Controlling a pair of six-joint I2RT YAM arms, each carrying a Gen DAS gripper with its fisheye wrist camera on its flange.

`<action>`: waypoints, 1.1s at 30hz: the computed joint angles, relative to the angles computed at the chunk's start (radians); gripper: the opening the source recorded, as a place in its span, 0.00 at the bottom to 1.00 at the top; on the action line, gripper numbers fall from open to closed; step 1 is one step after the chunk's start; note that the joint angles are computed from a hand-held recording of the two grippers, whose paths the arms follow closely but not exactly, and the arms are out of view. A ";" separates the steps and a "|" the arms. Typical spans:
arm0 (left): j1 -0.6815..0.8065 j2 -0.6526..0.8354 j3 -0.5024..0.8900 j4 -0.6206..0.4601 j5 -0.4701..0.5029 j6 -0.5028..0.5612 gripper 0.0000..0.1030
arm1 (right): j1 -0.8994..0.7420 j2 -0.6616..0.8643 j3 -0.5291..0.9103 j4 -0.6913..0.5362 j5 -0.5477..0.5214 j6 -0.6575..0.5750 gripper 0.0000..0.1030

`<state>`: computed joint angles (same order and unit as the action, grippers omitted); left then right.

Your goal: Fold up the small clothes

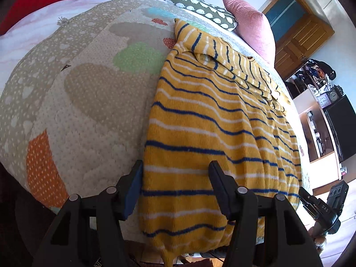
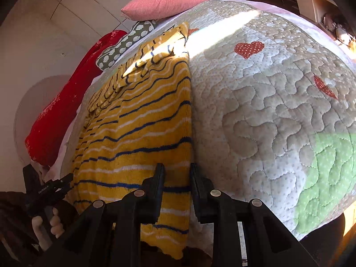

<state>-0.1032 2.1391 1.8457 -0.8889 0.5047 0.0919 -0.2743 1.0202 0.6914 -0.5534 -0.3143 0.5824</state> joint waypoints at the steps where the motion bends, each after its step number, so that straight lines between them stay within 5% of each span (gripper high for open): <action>1: 0.001 -0.025 -0.041 0.021 -0.003 0.011 0.56 | 0.010 -0.027 -0.019 -0.007 -0.008 0.003 0.24; 6: 0.006 -0.129 -0.205 0.095 -0.022 0.055 0.57 | 0.050 -0.150 -0.101 -0.036 -0.033 0.024 0.24; 11: -0.004 -0.220 -0.367 0.188 -0.042 0.087 0.70 | 0.089 -0.194 -0.194 0.001 -0.081 0.090 0.24; 17: -0.014 -0.212 -0.385 0.144 -0.018 0.112 0.77 | 0.199 -0.172 -0.263 0.124 -0.073 0.187 0.24; 18: -0.012 -0.202 -0.376 0.124 -0.010 0.118 0.75 | 0.210 -0.161 -0.264 0.140 -0.065 0.193 0.24; 22: 0.005 -0.179 -0.339 0.066 0.003 0.135 0.30 | 0.235 -0.142 -0.264 0.168 -0.036 0.198 0.25; 24: 0.033 -0.148 -0.289 -0.012 0.082 0.155 0.14 | 0.237 -0.149 -0.261 0.165 -0.035 0.199 0.15; 25: 0.041 -0.145 -0.276 -0.035 0.103 0.157 0.13 | 0.236 -0.160 -0.259 0.157 -0.038 0.197 0.08; 33: 0.061 -0.146 -0.156 -0.147 0.158 0.128 0.09 | 0.193 -0.219 -0.144 0.074 -0.061 0.182 0.06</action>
